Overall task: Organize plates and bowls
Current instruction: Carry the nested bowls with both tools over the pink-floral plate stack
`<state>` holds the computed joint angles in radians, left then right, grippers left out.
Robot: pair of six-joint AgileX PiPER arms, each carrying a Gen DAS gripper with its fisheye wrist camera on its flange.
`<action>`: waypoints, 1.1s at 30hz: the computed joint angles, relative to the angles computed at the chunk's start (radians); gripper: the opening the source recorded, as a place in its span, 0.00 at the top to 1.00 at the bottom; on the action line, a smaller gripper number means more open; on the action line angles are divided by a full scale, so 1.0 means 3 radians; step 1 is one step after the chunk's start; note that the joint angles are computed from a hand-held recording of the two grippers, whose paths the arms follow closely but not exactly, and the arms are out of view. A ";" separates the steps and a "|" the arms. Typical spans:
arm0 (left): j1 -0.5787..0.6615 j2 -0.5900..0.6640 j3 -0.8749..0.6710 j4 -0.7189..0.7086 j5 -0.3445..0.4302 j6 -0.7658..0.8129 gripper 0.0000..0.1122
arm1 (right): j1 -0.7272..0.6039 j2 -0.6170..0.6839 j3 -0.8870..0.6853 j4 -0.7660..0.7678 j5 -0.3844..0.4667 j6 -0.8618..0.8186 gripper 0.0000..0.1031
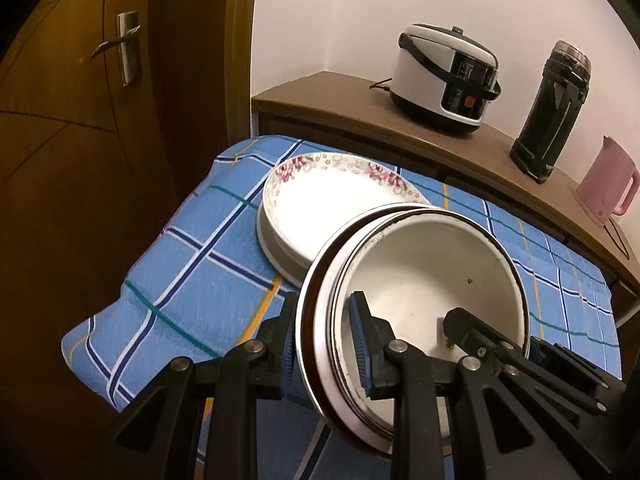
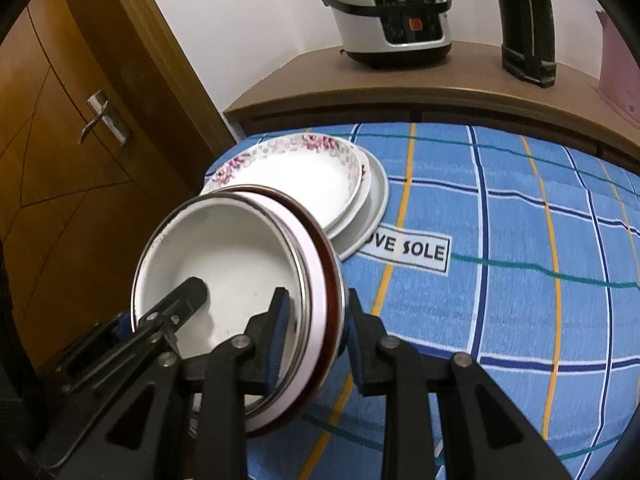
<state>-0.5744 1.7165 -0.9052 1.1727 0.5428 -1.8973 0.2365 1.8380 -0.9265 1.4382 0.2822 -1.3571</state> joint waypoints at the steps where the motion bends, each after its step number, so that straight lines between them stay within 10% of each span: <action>1: 0.0013 0.0005 -0.0019 -0.0006 -0.0006 0.0020 0.75 | -0.0005 0.0003 -0.0024 -0.0040 0.0008 0.0044 0.74; 33: 0.0397 0.0366 -0.0814 -0.0496 -0.0182 0.0922 0.75 | -0.0103 0.0283 -0.0814 -0.1164 0.0122 0.1281 0.74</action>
<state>-0.4554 1.8264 -1.1493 1.0240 0.4883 -1.6208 0.2055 1.9228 -1.1708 1.0889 0.3187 -0.9727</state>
